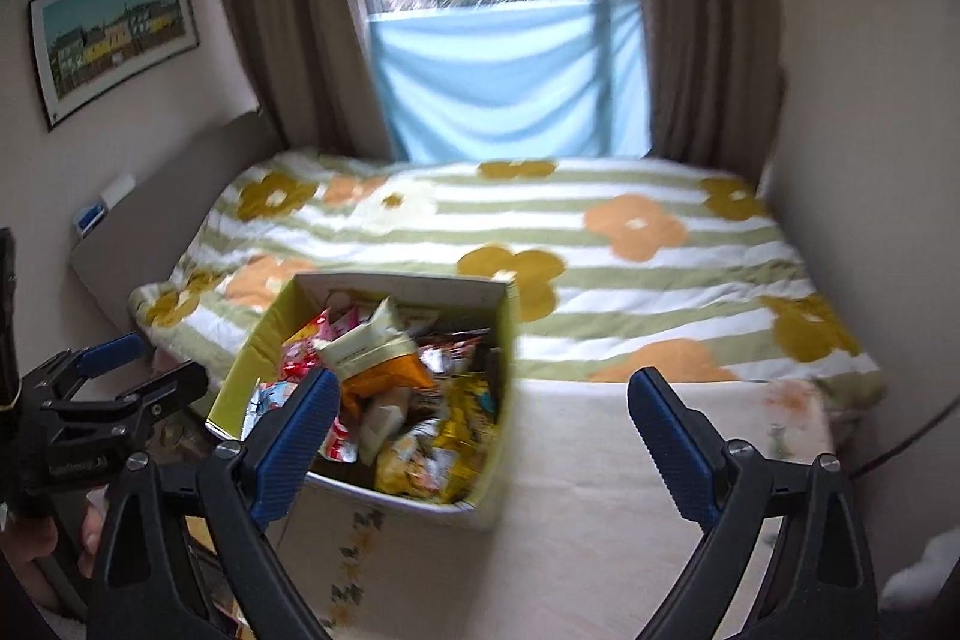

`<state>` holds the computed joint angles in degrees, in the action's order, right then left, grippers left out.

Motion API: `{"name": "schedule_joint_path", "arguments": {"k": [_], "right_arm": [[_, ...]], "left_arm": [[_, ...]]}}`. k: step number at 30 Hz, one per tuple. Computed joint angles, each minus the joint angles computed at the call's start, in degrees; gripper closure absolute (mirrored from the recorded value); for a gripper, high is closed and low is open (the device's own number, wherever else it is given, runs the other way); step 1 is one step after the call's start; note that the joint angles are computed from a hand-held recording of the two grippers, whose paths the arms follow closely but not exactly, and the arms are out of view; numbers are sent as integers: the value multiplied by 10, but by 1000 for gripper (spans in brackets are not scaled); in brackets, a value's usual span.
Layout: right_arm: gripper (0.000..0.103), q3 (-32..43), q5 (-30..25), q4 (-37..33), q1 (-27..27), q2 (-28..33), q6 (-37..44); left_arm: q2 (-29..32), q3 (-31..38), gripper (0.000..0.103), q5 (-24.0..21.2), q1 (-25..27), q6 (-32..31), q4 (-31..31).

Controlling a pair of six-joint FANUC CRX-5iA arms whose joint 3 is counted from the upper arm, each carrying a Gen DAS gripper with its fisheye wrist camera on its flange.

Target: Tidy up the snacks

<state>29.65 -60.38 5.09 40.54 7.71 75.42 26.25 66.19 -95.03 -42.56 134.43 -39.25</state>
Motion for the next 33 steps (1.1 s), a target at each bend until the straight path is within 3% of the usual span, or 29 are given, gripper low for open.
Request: {"name": "schedule_joint_path", "arguments": {"k": [4, 10, 16, 22, 33], "right_arm": [[7, -75, 21, 45, 5, -69, -23], [7, -197, 65, 138, 22, -162, -79], [7, -282, 88, 207, 43, -222, -128], [7, -305, 98, 210, 44, -247, -144], [7, -320, 107, 216, 49, -260, -160]], "left_arm": [[13, 38, 0, -21, -83, 17, -92], [49, 96, 0, -73, -167, 15, -186], [59, 106, 0, -87, -200, 37, -208], [78, 144, 0, -104, -225, 21, -245], [90, 170, 0, -108, -230, -2, -255]]}}
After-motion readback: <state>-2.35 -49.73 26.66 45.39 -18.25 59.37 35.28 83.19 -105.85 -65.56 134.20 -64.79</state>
